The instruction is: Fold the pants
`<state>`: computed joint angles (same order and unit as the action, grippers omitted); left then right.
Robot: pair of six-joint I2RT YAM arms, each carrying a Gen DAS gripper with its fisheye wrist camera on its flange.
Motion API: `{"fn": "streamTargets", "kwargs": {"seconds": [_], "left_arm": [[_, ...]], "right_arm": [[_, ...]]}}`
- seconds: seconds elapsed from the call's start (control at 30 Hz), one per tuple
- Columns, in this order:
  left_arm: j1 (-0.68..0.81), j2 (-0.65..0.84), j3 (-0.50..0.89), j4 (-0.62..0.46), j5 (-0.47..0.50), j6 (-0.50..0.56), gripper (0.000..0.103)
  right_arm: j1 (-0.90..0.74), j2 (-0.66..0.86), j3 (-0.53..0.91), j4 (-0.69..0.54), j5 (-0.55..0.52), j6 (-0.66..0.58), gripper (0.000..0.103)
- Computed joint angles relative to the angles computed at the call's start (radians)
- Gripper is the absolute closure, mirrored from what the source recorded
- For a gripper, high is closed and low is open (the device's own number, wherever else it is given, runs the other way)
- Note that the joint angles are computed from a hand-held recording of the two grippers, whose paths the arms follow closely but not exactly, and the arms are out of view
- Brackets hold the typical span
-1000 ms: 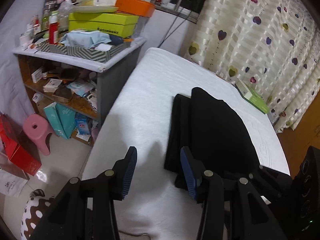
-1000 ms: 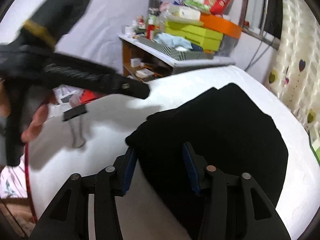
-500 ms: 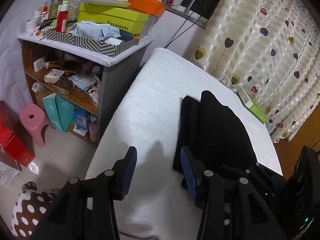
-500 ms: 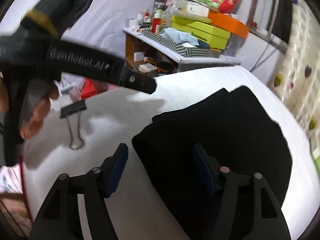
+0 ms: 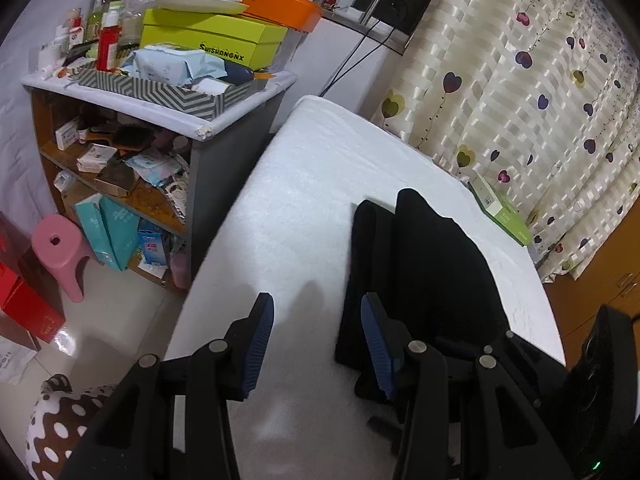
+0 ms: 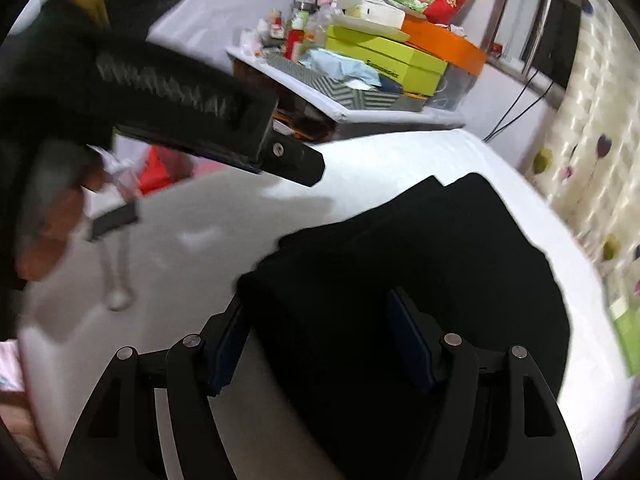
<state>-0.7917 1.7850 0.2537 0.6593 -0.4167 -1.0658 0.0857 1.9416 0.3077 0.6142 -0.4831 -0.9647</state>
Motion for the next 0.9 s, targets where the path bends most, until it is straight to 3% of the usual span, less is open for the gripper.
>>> {"fn": "streamTargets", "kwargs": {"seconds": [0.17, 0.27, 0.33, 0.43, 0.7, 0.9], "left_arm": [[0.037, 0.031, 0.017, 0.028, 0.049, 0.014, 0.055], [0.054, 0.036, 0.029, 0.026, 0.070, 0.027, 0.055], [0.074, 0.046, 0.036, 0.041, 0.099, 0.036, 0.055], [0.108, 0.076, 0.048, 0.079, 0.151, 0.044, 0.054], [0.180, 0.127, 0.083, 0.089, 0.295, 0.056, 0.049], [0.216, 0.201, 0.071, 0.237, 0.392, 0.011, 0.044]], "right_arm": [[0.040, 0.012, -0.005, 0.065, 0.036, 0.020, 0.033], [0.023, 0.005, 0.017, 0.023, 0.017, 0.032, 0.037], [-0.003, -0.010, 0.024, 0.001, -0.016, 0.045, 0.051], [-0.052, -0.025, 0.093, -0.163, -0.092, 0.054, 0.057], [-0.091, -0.036, 0.124, -0.251, -0.164, 0.058, 0.064], [-0.113, -0.040, 0.143, -0.298, -0.197, 0.061, 0.066]]}}
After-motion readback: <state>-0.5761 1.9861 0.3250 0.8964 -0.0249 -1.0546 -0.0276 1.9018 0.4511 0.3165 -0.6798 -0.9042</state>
